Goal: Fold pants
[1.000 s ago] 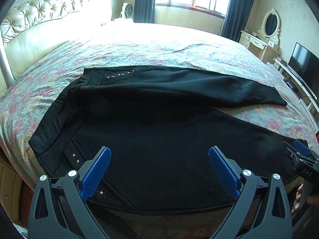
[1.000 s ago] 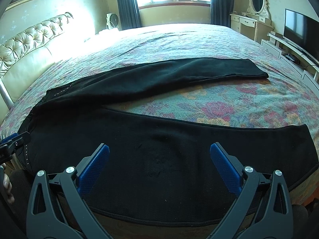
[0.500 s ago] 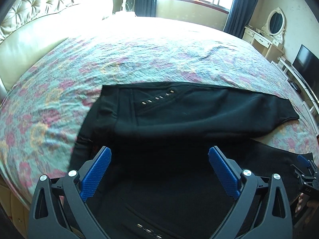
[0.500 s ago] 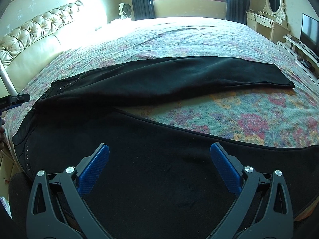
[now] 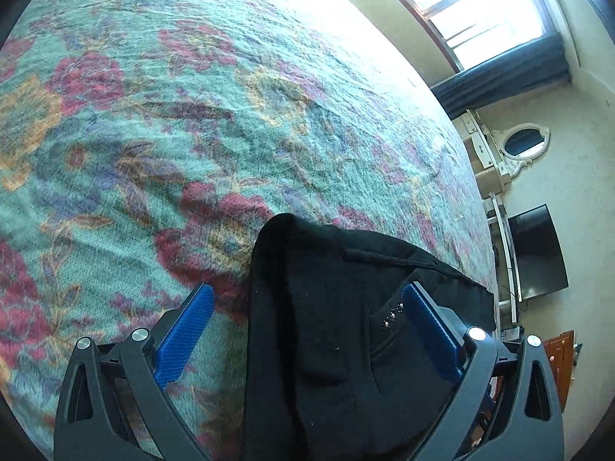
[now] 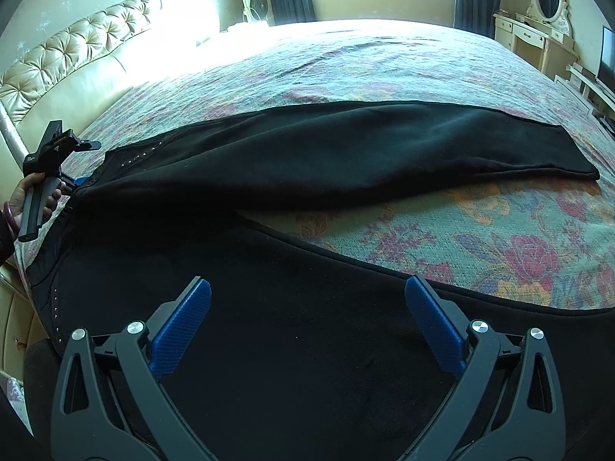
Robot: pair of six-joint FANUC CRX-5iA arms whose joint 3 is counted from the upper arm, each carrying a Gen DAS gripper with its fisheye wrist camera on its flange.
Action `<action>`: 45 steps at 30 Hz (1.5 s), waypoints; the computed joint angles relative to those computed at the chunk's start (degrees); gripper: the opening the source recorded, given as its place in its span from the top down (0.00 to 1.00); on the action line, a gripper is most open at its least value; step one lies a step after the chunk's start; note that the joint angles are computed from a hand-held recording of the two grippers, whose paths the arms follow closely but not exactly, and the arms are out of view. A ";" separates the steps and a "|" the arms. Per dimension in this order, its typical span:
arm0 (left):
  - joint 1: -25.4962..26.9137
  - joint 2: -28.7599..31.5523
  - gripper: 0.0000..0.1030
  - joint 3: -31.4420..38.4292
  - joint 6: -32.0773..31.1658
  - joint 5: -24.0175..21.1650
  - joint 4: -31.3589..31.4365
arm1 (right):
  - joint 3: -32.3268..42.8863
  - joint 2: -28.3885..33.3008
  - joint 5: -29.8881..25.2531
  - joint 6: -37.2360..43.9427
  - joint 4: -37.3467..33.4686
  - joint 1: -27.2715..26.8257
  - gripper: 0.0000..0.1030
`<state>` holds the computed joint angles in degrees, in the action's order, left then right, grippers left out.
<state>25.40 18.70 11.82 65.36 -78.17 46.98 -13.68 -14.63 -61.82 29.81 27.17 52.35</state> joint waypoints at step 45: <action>-3.09 -0.53 0.87 -0.89 -7.18 4.64 1.47 | 53.28 35.80 -15.98 72.90 -34.85 -28.08 0.90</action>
<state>22.31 18.17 10.93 58.18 -73.53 48.45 39.60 21.17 -77.80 102.71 -7.68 24.26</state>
